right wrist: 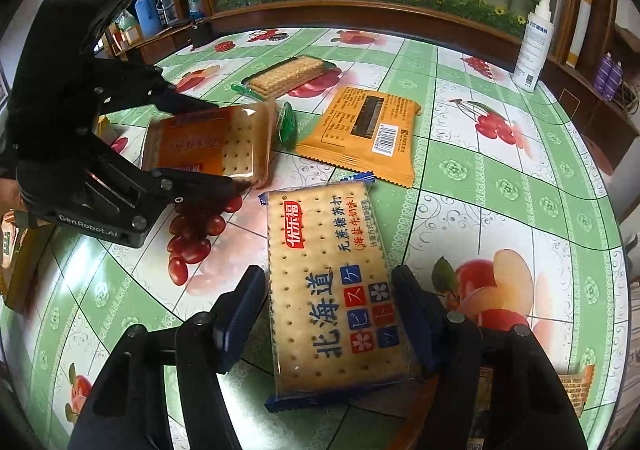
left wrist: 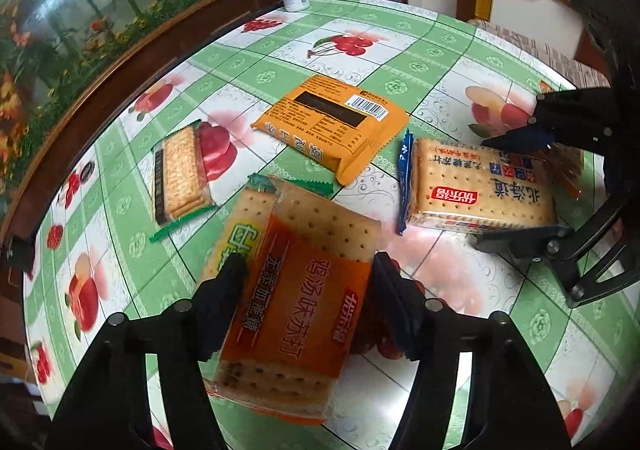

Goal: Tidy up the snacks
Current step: 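Grasp the orange cracker pack with the left tool while the right tool grasps the blue-text cracker pack, then carry both cracker packs over the white tray and open both tools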

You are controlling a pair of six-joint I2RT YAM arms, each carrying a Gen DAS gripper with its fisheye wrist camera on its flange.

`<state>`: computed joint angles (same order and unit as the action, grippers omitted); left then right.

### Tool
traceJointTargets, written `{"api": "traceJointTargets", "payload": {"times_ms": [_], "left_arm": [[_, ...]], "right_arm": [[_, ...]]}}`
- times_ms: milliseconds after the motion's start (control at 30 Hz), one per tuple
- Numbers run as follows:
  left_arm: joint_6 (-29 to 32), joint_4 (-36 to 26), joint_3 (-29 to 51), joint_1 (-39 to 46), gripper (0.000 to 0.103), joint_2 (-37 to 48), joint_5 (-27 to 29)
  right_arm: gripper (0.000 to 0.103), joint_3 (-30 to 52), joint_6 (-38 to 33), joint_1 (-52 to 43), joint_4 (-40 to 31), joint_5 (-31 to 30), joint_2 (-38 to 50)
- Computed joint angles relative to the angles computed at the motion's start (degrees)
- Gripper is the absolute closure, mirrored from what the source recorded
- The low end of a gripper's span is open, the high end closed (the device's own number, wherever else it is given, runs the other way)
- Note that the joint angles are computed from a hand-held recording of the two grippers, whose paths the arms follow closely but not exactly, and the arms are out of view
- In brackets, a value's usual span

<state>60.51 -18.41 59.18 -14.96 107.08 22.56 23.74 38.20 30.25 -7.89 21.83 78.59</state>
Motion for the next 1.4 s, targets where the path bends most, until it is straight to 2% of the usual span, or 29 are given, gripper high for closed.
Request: {"api": "traceJointTargets", "payload": {"times_ms": [133, 233, 433, 567, 700, 800, 833, 967, 1000, 1067, 1100, 1200, 1400], "left_arm": [[-1.97, 1.06, -2.68, 1.16, 0.041, -1.95, -0.16], [-2.71, 2.92, -6.41, 2.25, 0.041, -4.58, -0.87], [-3.29, -0.12, -11.00, 6.47, 0.041, -9.51, -0.52], [-0.94, -5.33, -11.78, 11.48, 0.036, -11.86, 4.07], [6.01, -6.53, -16.66, 14.54, 0.032, -15.66, 3.13], [7.92, -4.65, -20.26, 15.20, 0.031, -17.48, 0.90], [6.64, -3.89, -20.85, 14.75, 0.030, -17.12, -0.81], [0.21, -6.66, -18.33, 16.87, 0.029, -13.67, 1.03], [-1.41, -4.69, -19.42, 17.25, 0.029, -14.19, 1.48], [-4.47, -2.94, -20.61, 17.53, 0.033, -14.83, 2.12], [-5.61, -1.85, -21.55, 17.65, 0.041, -15.57, 2.36], [-7.28, -1.61, -22.71, 18.83, 0.048, -16.45, 4.54], [-7.95, -1.92, -25.35, 23.41, 0.050, -19.31, 8.89]], "right_arm": [[0.037, 1.24, -0.06, 1.14, -0.94, 1.77, 1.90], [0.044, 1.07, -0.05, 1.30, -0.70, 2.15, 1.77], [0.046, 1.89, 0.98, 3.66, -1.57, 2.77, 2.29], [0.046, 2.86, 1.57, 5.65, -1.59, 2.69, 3.47], [0.046, 3.21, 2.34, 7.18, -1.62, 2.87, 4.00], [0.046, 3.06, 3.11, 7.76, -1.74, 2.96, 3.91], [0.046, 3.16, 3.23, 7.81, -1.87, 2.95, 3.97], [0.046, 3.74, 4.01, 8.88, -2.53, 3.40, 4.53], [0.046, 3.81, 4.37, 9.33, -2.65, 3.59, 4.59], [0.046, 4.05, 5.28, 10.27, -2.98, 4.20, 4.93], [0.046, 4.07, 5.53, 10.54, -2.98, 4.51, 5.04], [0.046, 4.11, 6.81, 11.42, -3.14, 5.17, 5.13], [0.046, 3.52, 9.92, 13.59, -3.60, 5.58, 3.99]]}}
